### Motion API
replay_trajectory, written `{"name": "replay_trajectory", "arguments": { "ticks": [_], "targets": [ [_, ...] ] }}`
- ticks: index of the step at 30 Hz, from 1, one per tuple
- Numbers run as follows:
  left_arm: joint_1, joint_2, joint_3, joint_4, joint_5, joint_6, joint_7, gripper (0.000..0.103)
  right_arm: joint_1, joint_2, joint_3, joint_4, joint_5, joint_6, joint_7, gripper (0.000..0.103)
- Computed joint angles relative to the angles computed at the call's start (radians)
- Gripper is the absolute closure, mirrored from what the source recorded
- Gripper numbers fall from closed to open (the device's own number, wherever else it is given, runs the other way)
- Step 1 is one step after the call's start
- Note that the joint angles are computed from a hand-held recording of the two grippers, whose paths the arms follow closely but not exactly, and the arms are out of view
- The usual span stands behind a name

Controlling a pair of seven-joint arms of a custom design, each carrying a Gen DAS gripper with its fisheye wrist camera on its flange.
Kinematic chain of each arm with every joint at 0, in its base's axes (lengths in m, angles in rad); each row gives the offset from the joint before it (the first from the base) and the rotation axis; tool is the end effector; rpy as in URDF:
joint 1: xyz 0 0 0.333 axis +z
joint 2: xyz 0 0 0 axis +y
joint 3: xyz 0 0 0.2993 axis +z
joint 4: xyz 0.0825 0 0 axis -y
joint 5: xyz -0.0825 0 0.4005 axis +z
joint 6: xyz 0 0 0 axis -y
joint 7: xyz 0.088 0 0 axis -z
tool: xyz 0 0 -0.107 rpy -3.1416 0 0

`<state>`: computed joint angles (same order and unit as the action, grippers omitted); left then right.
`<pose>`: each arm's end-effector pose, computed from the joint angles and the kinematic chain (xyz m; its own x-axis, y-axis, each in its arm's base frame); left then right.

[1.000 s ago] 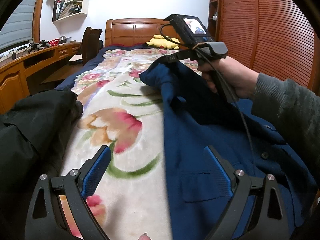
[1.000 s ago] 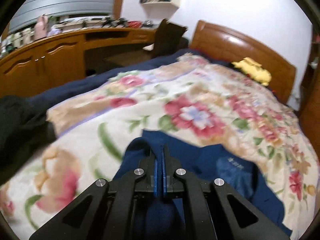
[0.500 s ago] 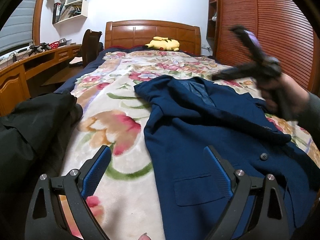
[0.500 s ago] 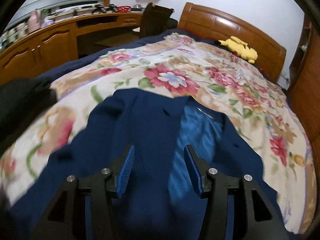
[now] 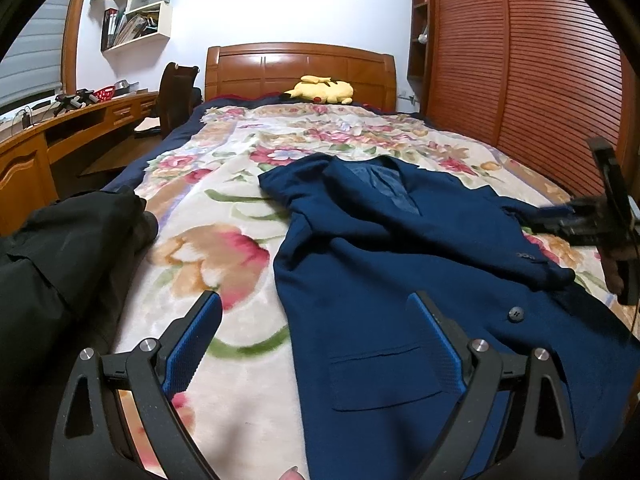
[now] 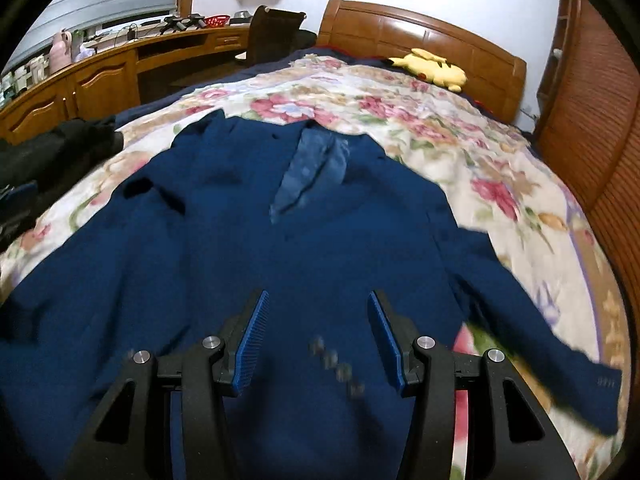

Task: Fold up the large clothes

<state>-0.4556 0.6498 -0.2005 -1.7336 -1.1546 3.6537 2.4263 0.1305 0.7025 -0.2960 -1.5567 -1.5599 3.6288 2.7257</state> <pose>0.5995 -0.2866 0.2792 -0.0940 -0.9931 0.0705 -0.5444 -0.0080 -0.8388 0.6695 0.0538 0.2755 0.5007 -0.8426 0.1982 -0.4662 -0.4554 -0.7585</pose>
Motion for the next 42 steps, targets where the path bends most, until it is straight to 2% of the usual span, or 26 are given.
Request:
{"name": "replay_trajectory", "arguments": {
  "ticks": [2, 6, 9, 11, 15, 16, 17, 19, 23, 25, 27, 28, 30, 32, 33, 34, 35, 36, 37, 39, 42],
  "targets": [
    [-0.001, -0.003, -0.001, -0.005, 0.006, 0.0, -0.001, 0.009, -0.009, -0.044, 0.012, -0.088, 0.039, -0.002, -0.089, 0.05],
    [-0.008, -0.007, 0.004, -0.011, 0.018, -0.002, -0.005, 0.009, -0.041, -0.045, 0.028, -0.11, -0.002, 0.047, -0.054, 0.05],
    [-0.028, 0.007, 0.019, 0.024, -0.056, -0.003, 0.061, 0.009, -0.031, -0.032, 0.013, -0.106, -0.024, 0.061, -0.052, 0.05],
    [-0.028, 0.018, 0.012, 0.048, -0.097, 0.002, 0.104, 0.009, -0.019, -0.022, 0.001, -0.097, -0.039, 0.054, -0.053, 0.05],
    [-0.008, 0.029, -0.023, 0.063, -0.104, 0.029, 0.137, 0.009, 0.023, 0.0, -0.049, -0.067, -0.085, 0.039, -0.025, 0.05],
    [-0.007, 0.035, -0.029, 0.072, -0.114, 0.035, 0.154, 0.009, 0.031, 0.007, -0.062, -0.051, -0.1, 0.046, -0.003, 0.057],
    [-0.003, 0.039, -0.037, 0.079, -0.121, 0.04, 0.167, 0.009, 0.038, 0.017, -0.077, -0.031, -0.115, 0.057, 0.019, 0.073],
    [0.005, 0.049, -0.051, 0.096, -0.143, 0.046, 0.202, 0.009, 0.027, 0.01, -0.071, -0.041, -0.063, 0.05, -0.043, 0.093],
    [0.031, 0.056, -0.083, 0.102, -0.142, 0.058, 0.215, 0.009, -0.037, -0.041, 0.004, -0.127, 0.179, 0.007, -0.286, 0.097],
    [0.037, 0.054, -0.091, 0.094, -0.13, 0.062, 0.204, 0.009, -0.024, -0.06, -0.006, -0.174, 0.38, -0.006, -0.44, 0.097],
    [0.042, 0.049, -0.094, 0.084, -0.118, 0.062, 0.191, 0.009, -0.028, -0.061, -0.004, -0.188, 0.483, -0.002, -0.49, 0.097],
    [0.041, 0.049, -0.092, 0.084, -0.119, 0.062, 0.192, 0.009, -0.057, -0.057, 0.025, -0.17, 0.467, -0.007, -0.467, 0.097],
    [0.041, 0.048, -0.091, 0.083, -0.119, 0.06, 0.19, 0.009, -0.14, -0.04, 0.11, -0.118, 0.33, -0.027, -0.372, 0.097],
    [0.045, 0.044, -0.092, 0.077, -0.113, 0.049, 0.18, 0.009, -0.154, -0.036, 0.129, -0.137, 0.328, -0.028, -0.404, 0.097],
    [0.045, 0.041, -0.09, 0.076, -0.115, 0.043, 0.18, 0.009, -0.174, -0.03, 0.152, -0.128, 0.285, -0.043, -0.384, 0.097],
    [0.039, 0.043, -0.084, 0.088, -0.139, 0.036, 0.205, 0.009, -0.211, -0.015, 0.189, -0.092, 0.185, -0.06, -0.307, 0.097],
    [0.033, 0.047, -0.078, 0.108, -0.176, 0.032, 0.248, 0.009, -0.223, 0.004, 0.194, -0.049, 0.065, -0.051, -0.186, 0.097],
    [0.033, 0.055, -0.079, 0.131, -0.208, 0.034, 0.29, 0.009, -0.206, 0.036, 0.165, 0.02, -0.056, -0.023, -0.038, 0.097],
    [0.037, 0.066, -0.087, 0.167, -0.256, 0.036, 0.354, 0.009, -0.183, 0.059, 0.128, 0.061, -0.108, 0.01, 0.039, 0.097],
    [0.055, 0.08, -0.113, 0.211, -0.294, 0.034, 0.43, 0.009, -0.178, 0.067, 0.111, 0.053, -0.091, 0.042, 0.024, 0.095],
    [0.083, 0.144, -0.165, 0.358, -0.416, 0.074, 0.662, 0.009, -0.18, 0.065, 0.088, 0.032, -0.04, 0.093, -0.01, 0.078]
  ]
}}
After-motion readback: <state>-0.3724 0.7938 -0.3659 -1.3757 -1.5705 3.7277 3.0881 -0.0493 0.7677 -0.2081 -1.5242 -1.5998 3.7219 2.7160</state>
